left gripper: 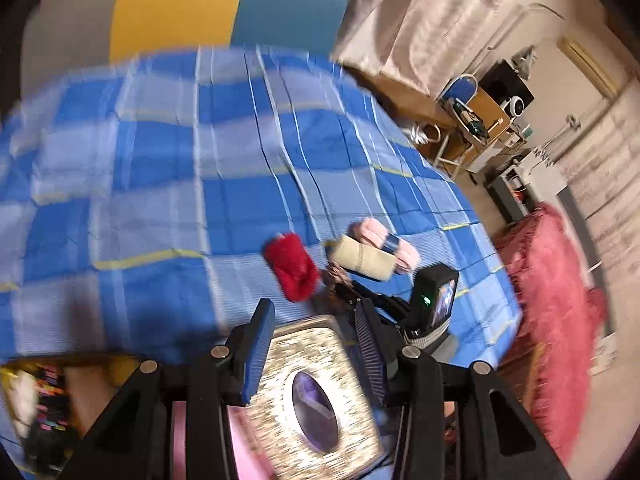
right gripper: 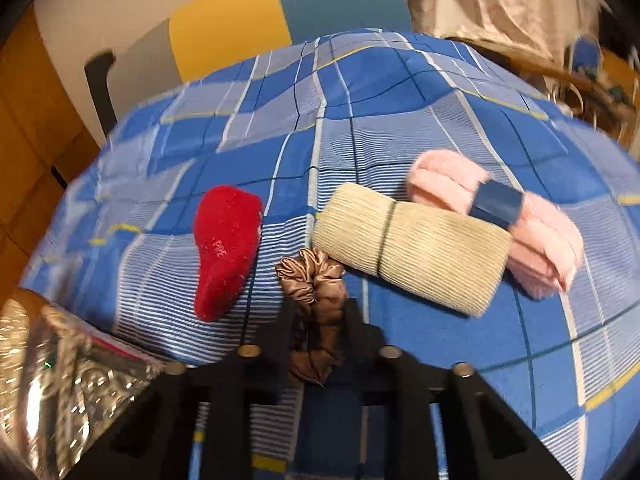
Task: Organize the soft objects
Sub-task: 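Grasp the red sock with the left tool while the right tool approaches the brown scrunchie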
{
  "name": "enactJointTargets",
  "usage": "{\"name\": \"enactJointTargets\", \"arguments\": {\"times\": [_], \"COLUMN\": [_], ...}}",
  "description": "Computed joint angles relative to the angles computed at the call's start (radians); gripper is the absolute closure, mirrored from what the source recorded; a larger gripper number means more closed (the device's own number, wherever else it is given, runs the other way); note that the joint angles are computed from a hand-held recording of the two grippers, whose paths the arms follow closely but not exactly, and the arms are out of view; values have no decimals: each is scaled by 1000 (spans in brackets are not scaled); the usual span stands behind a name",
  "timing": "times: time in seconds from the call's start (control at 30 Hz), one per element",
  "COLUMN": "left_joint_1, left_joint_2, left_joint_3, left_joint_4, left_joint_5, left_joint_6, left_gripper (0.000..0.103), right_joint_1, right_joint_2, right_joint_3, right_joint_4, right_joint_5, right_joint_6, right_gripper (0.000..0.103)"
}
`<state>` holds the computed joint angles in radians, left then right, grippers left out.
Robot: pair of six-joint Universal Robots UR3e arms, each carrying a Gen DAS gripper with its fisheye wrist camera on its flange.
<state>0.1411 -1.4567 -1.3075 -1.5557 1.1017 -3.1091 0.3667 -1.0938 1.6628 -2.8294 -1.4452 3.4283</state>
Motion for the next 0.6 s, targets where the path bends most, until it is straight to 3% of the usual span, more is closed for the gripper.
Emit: {"name": "enactJointTargets", "arguments": {"times": [0.2,0.27,0.43,0.6], "left_joint_1": [-102,-132,-170,-206], "left_joint_2": [-298,-406,-690,-863], "left_joint_3": [207,296,590,784], "left_joint_4": [-4,-18,-192,-253], "left_joint_5": [63,83,105,185], "left_joint_6": [-108,-141,-221,-273], "left_gripper": [48,47,41,38], "right_joint_1": [-80,-129,-105,-174], "right_joint_2": [-162,-181,-167,-157], "right_joint_3": [334,423,415,491], "right_joint_4": [-246,-344,-346,-445], "right_joint_5": [0,103,56,163], "right_joint_6": [48,63,73,103], "right_gripper": [91,91,91,92]}}
